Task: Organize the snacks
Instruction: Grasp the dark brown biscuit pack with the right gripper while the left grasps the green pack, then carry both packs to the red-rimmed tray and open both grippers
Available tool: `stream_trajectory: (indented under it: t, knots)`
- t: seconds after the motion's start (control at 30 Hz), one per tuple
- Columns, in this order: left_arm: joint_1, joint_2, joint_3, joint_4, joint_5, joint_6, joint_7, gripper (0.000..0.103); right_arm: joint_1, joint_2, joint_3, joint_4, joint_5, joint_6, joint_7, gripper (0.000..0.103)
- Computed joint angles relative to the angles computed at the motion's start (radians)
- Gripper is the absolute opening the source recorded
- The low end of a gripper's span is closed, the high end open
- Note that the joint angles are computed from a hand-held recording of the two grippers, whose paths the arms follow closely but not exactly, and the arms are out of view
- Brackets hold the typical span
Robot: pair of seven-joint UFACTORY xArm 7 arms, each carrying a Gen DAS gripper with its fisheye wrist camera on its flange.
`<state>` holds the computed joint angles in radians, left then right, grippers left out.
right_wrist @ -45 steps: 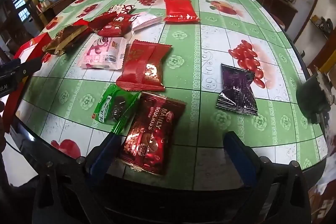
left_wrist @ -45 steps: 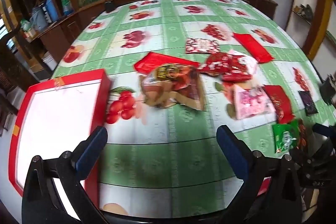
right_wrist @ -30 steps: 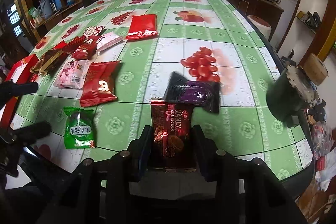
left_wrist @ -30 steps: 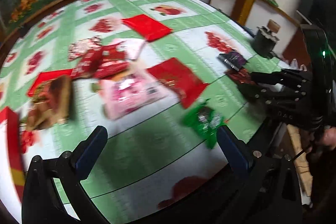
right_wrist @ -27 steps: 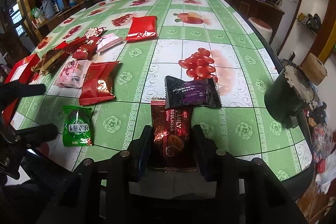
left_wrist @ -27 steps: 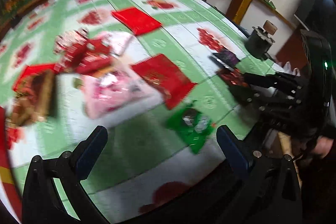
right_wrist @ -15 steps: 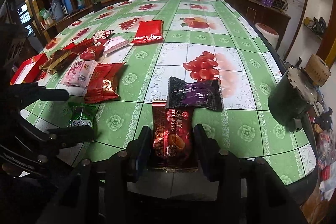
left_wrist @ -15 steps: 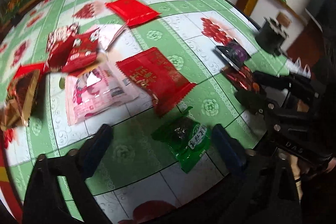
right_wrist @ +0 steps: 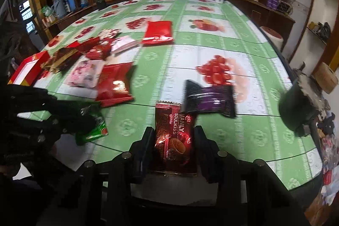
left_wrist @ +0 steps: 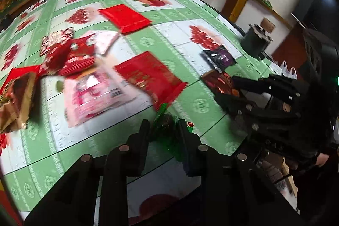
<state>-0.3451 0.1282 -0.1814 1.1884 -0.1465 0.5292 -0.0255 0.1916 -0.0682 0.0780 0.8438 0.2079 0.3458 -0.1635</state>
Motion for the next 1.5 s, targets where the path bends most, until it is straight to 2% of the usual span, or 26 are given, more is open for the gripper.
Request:
stream_trajectory:
  t: [0.17, 0.27, 0.37, 0.4, 0.47, 0.63, 0.73, 0.87, 1.07, 1.17, 1.2, 1.23, 1.37, 1.43, 1.5]
  knots:
    - [0.017, -0.059, 0.008, -0.061, -0.035, -0.027, 0.019, 0.021, 0.041, 0.002, -0.001, 0.012, 0.107, 0.019, -0.094, 0.037]
    - [0.032, -0.099, 0.019, -0.097, -0.070, -0.042, 0.034, 0.021, 0.057, 0.011, -0.003, 0.030, 0.218, 0.037, -0.164, 0.036]
    - [0.044, -0.151, 0.033, -0.144, -0.060, -0.073, 0.013, 0.021, 0.089, 0.017, -0.011, 0.058, 0.340, 0.083, -0.258, 0.036]
    - [0.049, -0.169, 0.038, -0.160, -0.061, -0.079, 0.006, 0.021, 0.074, 0.017, 0.004, 0.058, 0.352, 0.082, -0.269, 0.036]
    - [0.063, -0.219, 0.046, -0.201, -0.030, -0.099, -0.036, 0.021, 0.099, 0.022, -0.004, 0.082, 0.429, 0.120, -0.333, 0.036]
    - [0.116, -0.355, 0.061, -0.318, 0.062, -0.120, -0.166, 0.021, 0.097, 0.036, 0.026, 0.126, 0.551, 0.180, -0.438, 0.035]
    - [0.182, -0.449, 0.045, -0.394, 0.158, -0.126, -0.269, 0.021, 0.112, 0.074, 0.048, 0.185, 0.620, 0.229, -0.503, 0.035]
    - [0.247, -0.562, 0.060, -0.487, 0.205, -0.122, -0.344, 0.021, 0.140, 0.156, 0.101, 0.299, 0.661, 0.240, -0.555, 0.035]
    - [0.393, -0.663, 0.028, -0.562, 0.315, -0.113, -0.482, 0.021, 0.169, 0.330, 0.205, 0.547, 0.687, 0.264, -0.584, 0.035]
    - [0.444, -0.673, 0.019, -0.575, 0.361, -0.107, -0.529, 0.021, 0.201, 0.419, 0.250, 0.664, 0.640, 0.246, -0.554, 0.035]
    - [0.462, -0.676, 0.013, -0.581, 0.376, -0.104, -0.550, 0.022, 0.236, 0.475, 0.260, 0.734, 0.617, 0.234, -0.515, 0.035]
    - [0.472, -0.674, 0.010, -0.581, 0.389, -0.103, -0.563, 0.022, 0.230, 0.491, 0.263, 0.761, 0.588, 0.263, -0.518, 0.035]
    - [0.507, -0.682, 0.011, -0.589, 0.439, -0.085, -0.603, 0.023, 0.262, 0.558, 0.286, 0.842, 0.554, 0.241, -0.466, 0.041]
    - [0.519, -0.687, 0.017, -0.595, 0.455, -0.086, -0.617, 0.030, 0.248, 0.588, 0.303, 0.888, 0.550, 0.289, -0.437, 0.046]
    - [0.526, -0.693, 0.020, -0.596, 0.465, -0.085, -0.627, 0.054, 0.210, 0.582, 0.337, 0.868, 0.605, 0.271, -0.472, 0.050]
